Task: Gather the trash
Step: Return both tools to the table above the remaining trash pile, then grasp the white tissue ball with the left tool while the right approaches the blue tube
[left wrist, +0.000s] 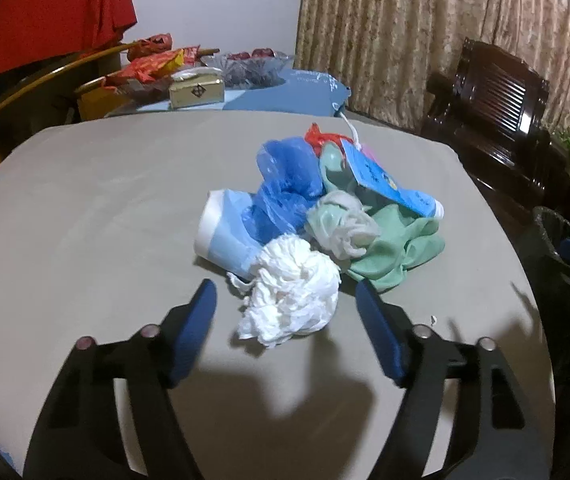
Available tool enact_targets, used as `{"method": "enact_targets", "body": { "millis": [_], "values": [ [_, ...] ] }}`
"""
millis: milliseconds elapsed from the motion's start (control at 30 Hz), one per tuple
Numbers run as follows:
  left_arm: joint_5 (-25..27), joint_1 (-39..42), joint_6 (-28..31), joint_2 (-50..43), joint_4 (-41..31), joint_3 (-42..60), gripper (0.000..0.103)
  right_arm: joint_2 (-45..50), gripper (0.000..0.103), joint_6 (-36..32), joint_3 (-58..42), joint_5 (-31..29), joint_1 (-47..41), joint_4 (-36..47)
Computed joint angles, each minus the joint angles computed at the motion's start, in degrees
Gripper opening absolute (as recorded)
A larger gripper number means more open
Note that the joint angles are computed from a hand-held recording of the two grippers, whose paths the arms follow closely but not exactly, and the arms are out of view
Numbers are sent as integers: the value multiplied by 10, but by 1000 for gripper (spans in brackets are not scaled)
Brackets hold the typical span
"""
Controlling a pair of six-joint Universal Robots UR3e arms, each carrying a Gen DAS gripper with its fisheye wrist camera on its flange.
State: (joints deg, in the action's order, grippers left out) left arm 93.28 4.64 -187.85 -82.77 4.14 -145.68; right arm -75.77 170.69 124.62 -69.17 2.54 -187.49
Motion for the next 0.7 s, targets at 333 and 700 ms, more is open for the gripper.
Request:
{"method": "enact_targets", "body": {
  "millis": [333, 700],
  "values": [
    [-50, 31, 12, 34, -12, -21, 29, 15, 97, 0, -16, -6, 14, 0],
    [-85, 117, 38, 206, -121, -49, 29, 45, 97, 24, -68, -22, 54, 6]
  ]
}}
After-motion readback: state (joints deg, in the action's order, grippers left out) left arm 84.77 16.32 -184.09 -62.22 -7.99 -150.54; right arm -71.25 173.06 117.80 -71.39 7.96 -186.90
